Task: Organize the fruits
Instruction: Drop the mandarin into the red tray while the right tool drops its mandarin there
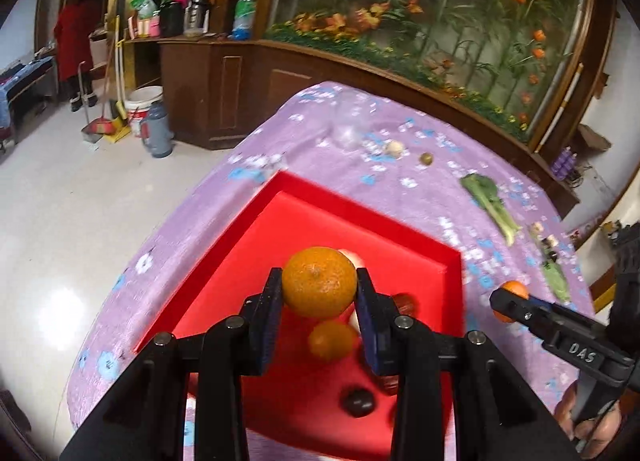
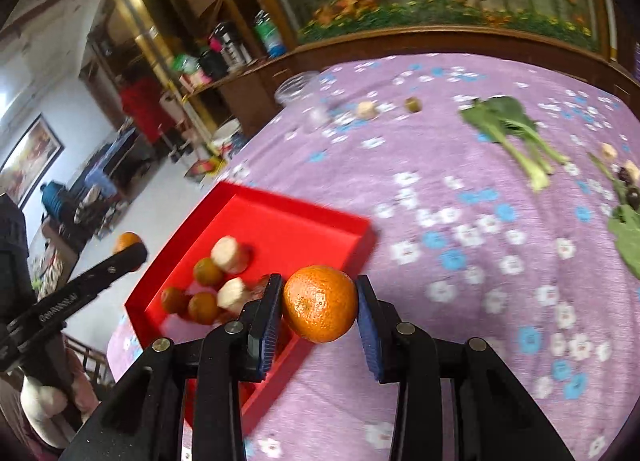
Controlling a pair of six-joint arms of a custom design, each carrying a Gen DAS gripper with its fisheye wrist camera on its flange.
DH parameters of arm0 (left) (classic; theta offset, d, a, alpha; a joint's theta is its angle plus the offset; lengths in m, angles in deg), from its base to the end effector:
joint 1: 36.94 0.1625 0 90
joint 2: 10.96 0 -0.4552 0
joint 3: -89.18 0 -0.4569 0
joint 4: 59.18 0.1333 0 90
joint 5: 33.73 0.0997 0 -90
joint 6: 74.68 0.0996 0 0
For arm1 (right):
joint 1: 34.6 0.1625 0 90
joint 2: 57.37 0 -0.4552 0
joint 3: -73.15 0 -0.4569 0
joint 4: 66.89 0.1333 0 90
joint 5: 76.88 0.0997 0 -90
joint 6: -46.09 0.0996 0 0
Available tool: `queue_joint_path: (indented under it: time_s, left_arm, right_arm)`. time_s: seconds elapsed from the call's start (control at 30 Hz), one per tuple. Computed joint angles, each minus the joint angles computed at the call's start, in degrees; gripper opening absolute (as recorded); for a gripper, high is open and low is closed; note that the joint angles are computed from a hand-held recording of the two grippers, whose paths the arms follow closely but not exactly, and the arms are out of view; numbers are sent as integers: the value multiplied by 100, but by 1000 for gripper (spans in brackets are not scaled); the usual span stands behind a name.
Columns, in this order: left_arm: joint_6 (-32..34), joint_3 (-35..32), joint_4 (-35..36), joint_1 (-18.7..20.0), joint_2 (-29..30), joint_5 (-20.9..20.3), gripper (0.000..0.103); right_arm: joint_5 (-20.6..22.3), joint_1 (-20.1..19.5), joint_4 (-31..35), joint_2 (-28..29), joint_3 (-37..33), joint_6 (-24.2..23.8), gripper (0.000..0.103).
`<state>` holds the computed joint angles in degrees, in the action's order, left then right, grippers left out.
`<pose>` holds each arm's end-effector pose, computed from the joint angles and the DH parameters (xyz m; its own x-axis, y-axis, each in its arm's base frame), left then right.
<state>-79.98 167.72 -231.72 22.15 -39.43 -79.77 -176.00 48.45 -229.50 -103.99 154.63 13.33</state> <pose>-0.2455 -0.8041 0.0222 -0.8456 -0.0170 -0.5335 0.3568 0.7254 -0.5887 0.0166 -0.8347 0.2155 -0.8661 -0.2432 0.4367 -0.4435 0.7768 -0.4470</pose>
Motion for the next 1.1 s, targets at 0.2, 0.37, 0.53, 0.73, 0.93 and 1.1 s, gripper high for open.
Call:
queue_joint_path:
  time_s: [0.2, 0.37, 0.53, 0.73, 0.93, 1.1]
  left_arm:
    - [43, -21, 108, 116, 82, 153, 34]
    - [211, -4, 123, 133, 140, 214, 34]
    - [347, -35, 198, 134, 222, 309, 34]
    - [395, -102, 227, 137, 282, 388, 34]
    - [477, -65, 51, 97, 272, 348, 53]
    - [621, 86, -299, -4, 196, 364, 65]
  right_arm:
    - [-318, 155, 116, 435, -321, -130, 39]
    - [-571, 209, 188, 813, -744, -152, 39]
    - [-782, 214, 379, 1179, -1222, -126, 39]
    - [-741, 218, 524, 1347, -1488, -117, 40]
    - [-613, 223, 576, 1366, -1534, -92, 41]
    - [-492, 237, 285, 1160, -1248, -174, 44]
